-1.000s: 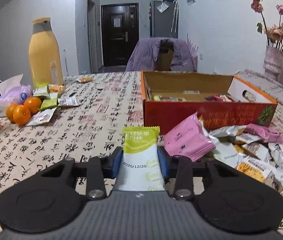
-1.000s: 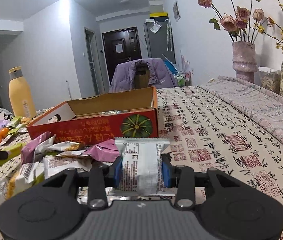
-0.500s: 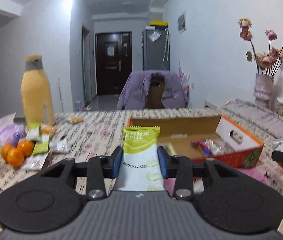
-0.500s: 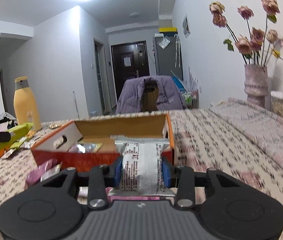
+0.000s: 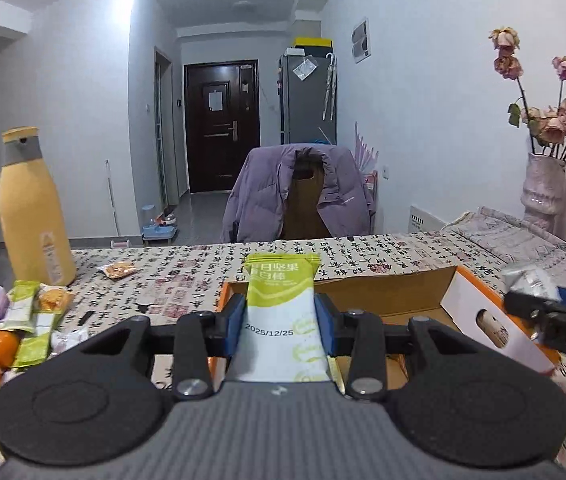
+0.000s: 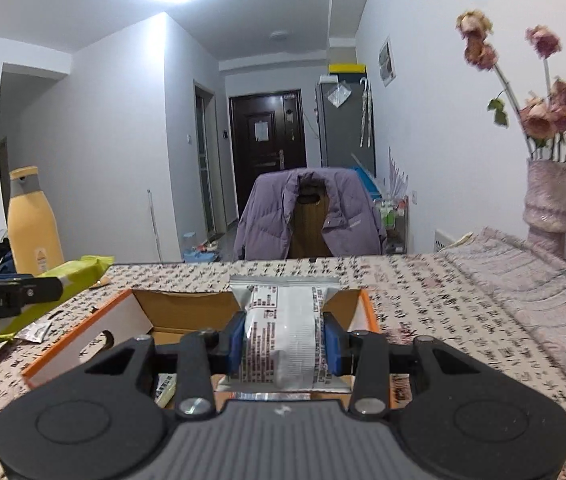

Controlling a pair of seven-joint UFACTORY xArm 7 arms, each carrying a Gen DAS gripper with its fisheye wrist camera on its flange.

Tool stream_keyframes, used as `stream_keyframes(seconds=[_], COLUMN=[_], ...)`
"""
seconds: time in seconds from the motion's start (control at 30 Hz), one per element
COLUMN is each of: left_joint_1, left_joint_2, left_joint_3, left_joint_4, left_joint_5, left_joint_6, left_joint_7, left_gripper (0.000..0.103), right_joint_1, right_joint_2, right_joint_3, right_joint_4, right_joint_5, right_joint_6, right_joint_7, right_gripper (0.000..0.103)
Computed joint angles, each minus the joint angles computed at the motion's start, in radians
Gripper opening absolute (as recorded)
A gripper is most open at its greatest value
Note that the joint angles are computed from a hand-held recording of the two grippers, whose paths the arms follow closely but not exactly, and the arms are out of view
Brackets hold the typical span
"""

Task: Organize snacks
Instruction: 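Carry both packets into the orange box and open both grippers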

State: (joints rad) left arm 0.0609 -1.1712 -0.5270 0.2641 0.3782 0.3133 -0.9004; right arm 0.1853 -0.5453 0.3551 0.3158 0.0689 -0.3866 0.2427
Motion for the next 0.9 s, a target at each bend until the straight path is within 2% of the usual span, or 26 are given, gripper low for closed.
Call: stream_keyframes(seconds=[0.1, 0.17, 0.27, 0.4, 0.5, 0.57, 0.6, 0.63, 0.67, 0.7, 0.73, 0.77, 0.8, 0.83, 0.9], left_joint_1=[0.079, 0.118, 0.155, 0.161, 0.158, 0.16, 0.163, 0.164, 0.16, 0.159, 0.162, 0.168, 0.17, 0.174, 0.188], left_joint_2=[0.049, 0.063, 0.085, 0.101, 0.107, 0.105, 0.1, 0.097, 0.089, 0.083, 0.073, 0.06, 0.051, 0.044, 0.025], left_joint_3=[-0.043, -0.07, -0.091, -0.094, -0.085, -0.092, -0.096, -0.096, -0.098, -0.099, -0.103, -0.109, -0.114, -0.123, -0.147], left_joint_4=[0.002, -0.007, -0.023, -0.038, -0.057, -0.066, -0.073, -0.079, -0.084, -0.089, -0.098, -0.107, -0.11, -0.114, -0.121], left_joint_5=[0.008, 0.014, 0.016, 0.019, 0.011, 0.0, -0.004, -0.01, -0.019, -0.028, -0.035, -0.042, -0.049, -0.058, -0.074], left_joint_6=[-0.062, -0.096, -0.147, -0.184, -0.233, -0.253, -0.269, -0.281, -0.283, -0.289, -0.307, -0.326, -0.332, -0.338, -0.355], left_joint_7=[-0.043, -0.07, -0.094, -0.086, -0.076, -0.071, -0.068, -0.064, -0.063, -0.063, -0.066, -0.067, -0.065, -0.068, -0.08], left_gripper=[0.038, 0.038, 0.038, 0.039, 0.04, 0.04, 0.044, 0.054, 0.061, 0.081, 0.089, 0.089, 0.093, 0.103, 0.103], right_joint_1=[-0.049, -0.103, -0.106, -0.085, -0.137, -0.154, -0.151, -0.145, -0.142, -0.143, -0.143, -0.131, -0.107, -0.075, -0.066], right_joint_2=[0.082, 0.116, 0.136, 0.147, 0.139, 0.138, 0.138, 0.136, 0.134, 0.132, 0.13, 0.134, 0.137, 0.141, 0.144], right_joint_3=[0.056, 0.126, 0.146, 0.144, 0.218, 0.239, 0.232, 0.224, 0.221, 0.223, 0.225, 0.214, 0.19, 0.156, 0.154], right_joint_4=[0.04, 0.044, 0.043, 0.047, 0.053, 0.056, 0.058, 0.056, 0.052, 0.047, 0.042, 0.038, 0.032, 0.025, 0.023], right_joint_5=[0.018, 0.061, 0.102, 0.137, 0.189, 0.197, 0.193, 0.189, 0.187, 0.187, 0.189, 0.186, 0.177, 0.164, 0.179], right_joint_6=[-0.024, -0.055, -0.065, -0.037, -0.003, 0.007, 0.013, 0.012, 0.005, -0.006, -0.021, -0.039, -0.058, -0.076, -0.085], right_joint_7=[-0.019, -0.061, -0.111, -0.155, -0.188, -0.19, -0.187, -0.182, -0.177, -0.175, -0.174, -0.171, -0.165, -0.158, -0.172], right_gripper=[0.038, 0.038, 0.038, 0.038, 0.038, 0.041, 0.05, 0.058, 0.072, 0.085, 0.091, 0.101, 0.103, 0.103, 0.103])
